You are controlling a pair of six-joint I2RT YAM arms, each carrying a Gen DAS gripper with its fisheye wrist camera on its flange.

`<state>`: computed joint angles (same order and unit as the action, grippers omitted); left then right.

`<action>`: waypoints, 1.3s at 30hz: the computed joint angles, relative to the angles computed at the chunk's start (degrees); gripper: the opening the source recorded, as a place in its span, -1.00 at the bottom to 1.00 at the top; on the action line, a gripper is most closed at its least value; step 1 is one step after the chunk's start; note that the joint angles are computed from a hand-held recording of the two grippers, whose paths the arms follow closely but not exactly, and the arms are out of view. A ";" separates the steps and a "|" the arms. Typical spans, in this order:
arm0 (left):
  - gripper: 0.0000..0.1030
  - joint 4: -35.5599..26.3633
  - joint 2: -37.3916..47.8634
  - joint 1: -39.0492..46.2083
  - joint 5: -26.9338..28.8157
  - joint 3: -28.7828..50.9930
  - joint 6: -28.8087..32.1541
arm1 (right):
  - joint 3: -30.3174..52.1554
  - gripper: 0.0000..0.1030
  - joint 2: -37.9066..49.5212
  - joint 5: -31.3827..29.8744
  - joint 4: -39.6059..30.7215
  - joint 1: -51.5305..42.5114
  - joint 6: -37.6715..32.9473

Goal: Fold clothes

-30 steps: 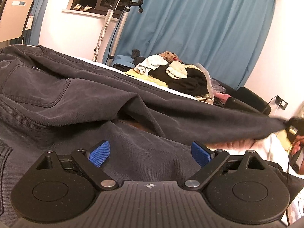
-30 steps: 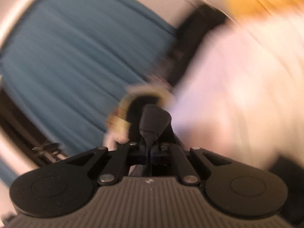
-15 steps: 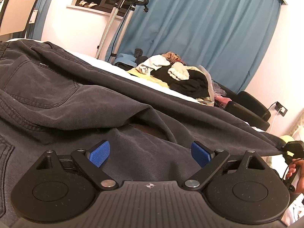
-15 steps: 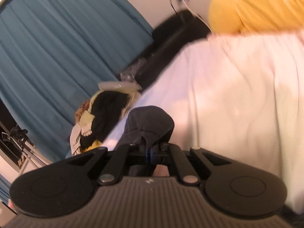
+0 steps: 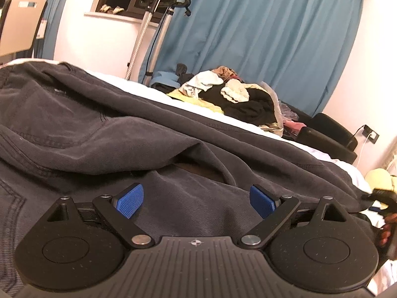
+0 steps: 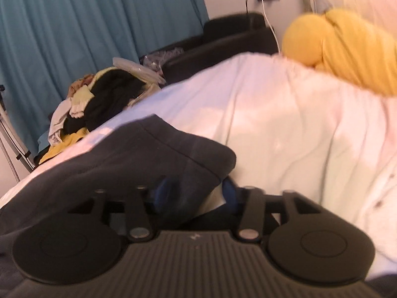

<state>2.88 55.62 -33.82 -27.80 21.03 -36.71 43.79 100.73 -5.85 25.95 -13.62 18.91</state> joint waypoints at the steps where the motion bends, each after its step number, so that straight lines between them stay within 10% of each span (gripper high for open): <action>1: 0.83 -0.63 -0.31 -0.49 -0.70 0.23 -0.15 | -1.44 0.00 -2.38 0.15 -0.17 0.36 1.34; 7: 0.83 -11.73 -6.80 4.99 2.03 4.59 1.26 | -7.33 0.08 -16.08 -6.22 -1.99 5.49 12.24; 12: 0.83 -20.74 -9.95 32.45 18.61 12.73 14.84 | -13.10 0.15 -21.56 -5.11 -1.01 20.35 13.06; 17: 0.83 -10.71 4.97 60.83 28.95 18.78 38.96 | -8.11 0.15 -11.38 -5.29 -2.43 30.37 11.51; 22: 0.83 -4.09 24.99 70.00 32.96 28.92 58.03 | -2.90 0.16 -4.19 -5.03 -1.95 32.80 13.70; 30: 0.72 -9.28 47.03 68.36 30.76 45.16 56.37 | 2.10 0.21 -0.77 -4.87 -4.01 34.35 15.85; 32: 0.27 -7.26 46.55 67.43 30.76 43.78 56.41 | 2.61 0.22 -0.23 -4.02 -4.20 34.99 15.66; 39: 0.03 -6.21 39.97 64.54 26.03 42.40 56.18 | 2.75 0.23 0.02 -3.55 -3.53 36.78 13.29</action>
